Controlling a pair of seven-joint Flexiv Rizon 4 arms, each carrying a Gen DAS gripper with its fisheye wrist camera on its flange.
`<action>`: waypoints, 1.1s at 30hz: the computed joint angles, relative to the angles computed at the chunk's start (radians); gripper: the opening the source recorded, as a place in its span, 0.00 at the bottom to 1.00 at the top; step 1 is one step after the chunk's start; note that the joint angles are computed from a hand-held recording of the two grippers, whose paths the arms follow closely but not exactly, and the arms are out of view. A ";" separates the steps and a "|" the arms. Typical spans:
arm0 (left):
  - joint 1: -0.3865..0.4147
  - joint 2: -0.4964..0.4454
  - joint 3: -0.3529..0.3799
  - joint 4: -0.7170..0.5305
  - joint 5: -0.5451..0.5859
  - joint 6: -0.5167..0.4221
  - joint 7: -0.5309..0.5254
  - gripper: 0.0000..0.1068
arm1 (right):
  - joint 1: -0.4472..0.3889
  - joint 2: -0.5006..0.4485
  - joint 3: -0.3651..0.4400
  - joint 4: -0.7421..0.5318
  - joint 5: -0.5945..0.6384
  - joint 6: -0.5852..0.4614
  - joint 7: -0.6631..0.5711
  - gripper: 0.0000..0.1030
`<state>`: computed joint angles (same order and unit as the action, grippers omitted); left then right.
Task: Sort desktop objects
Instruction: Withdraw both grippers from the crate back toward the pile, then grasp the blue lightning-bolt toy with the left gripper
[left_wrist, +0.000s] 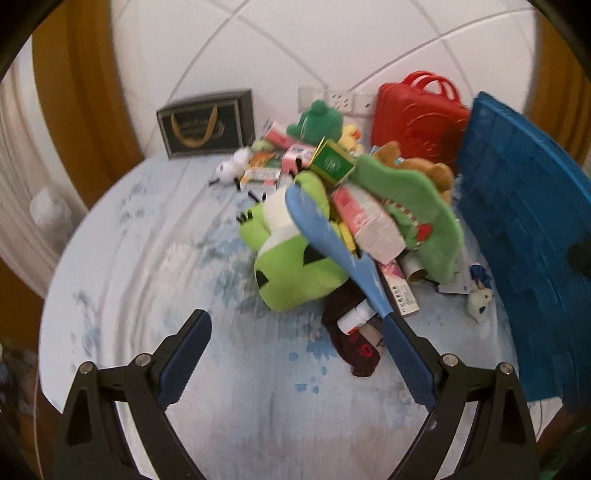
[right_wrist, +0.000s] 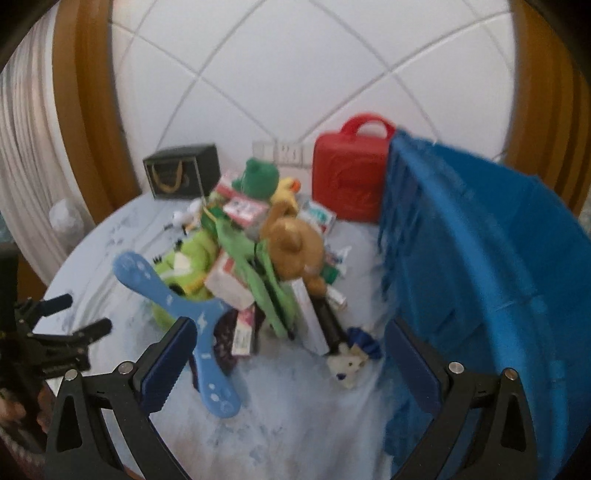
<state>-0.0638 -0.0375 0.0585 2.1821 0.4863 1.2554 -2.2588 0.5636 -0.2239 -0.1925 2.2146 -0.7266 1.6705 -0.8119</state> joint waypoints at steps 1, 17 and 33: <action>0.001 -0.021 -0.002 -0.004 -0.004 0.011 -0.014 0.89 | -0.039 -0.029 0.048 -0.017 0.028 -0.003 -0.023 1.00; -0.160 -0.390 0.053 -0.286 -0.075 -0.034 -0.046 0.73 | -0.288 -0.314 0.397 -0.249 0.357 -0.146 -0.355 1.00; -0.081 -0.379 0.258 -0.222 -0.174 0.044 0.147 0.29 | -0.131 -0.521 0.293 -0.597 0.426 -0.311 -0.324 1.00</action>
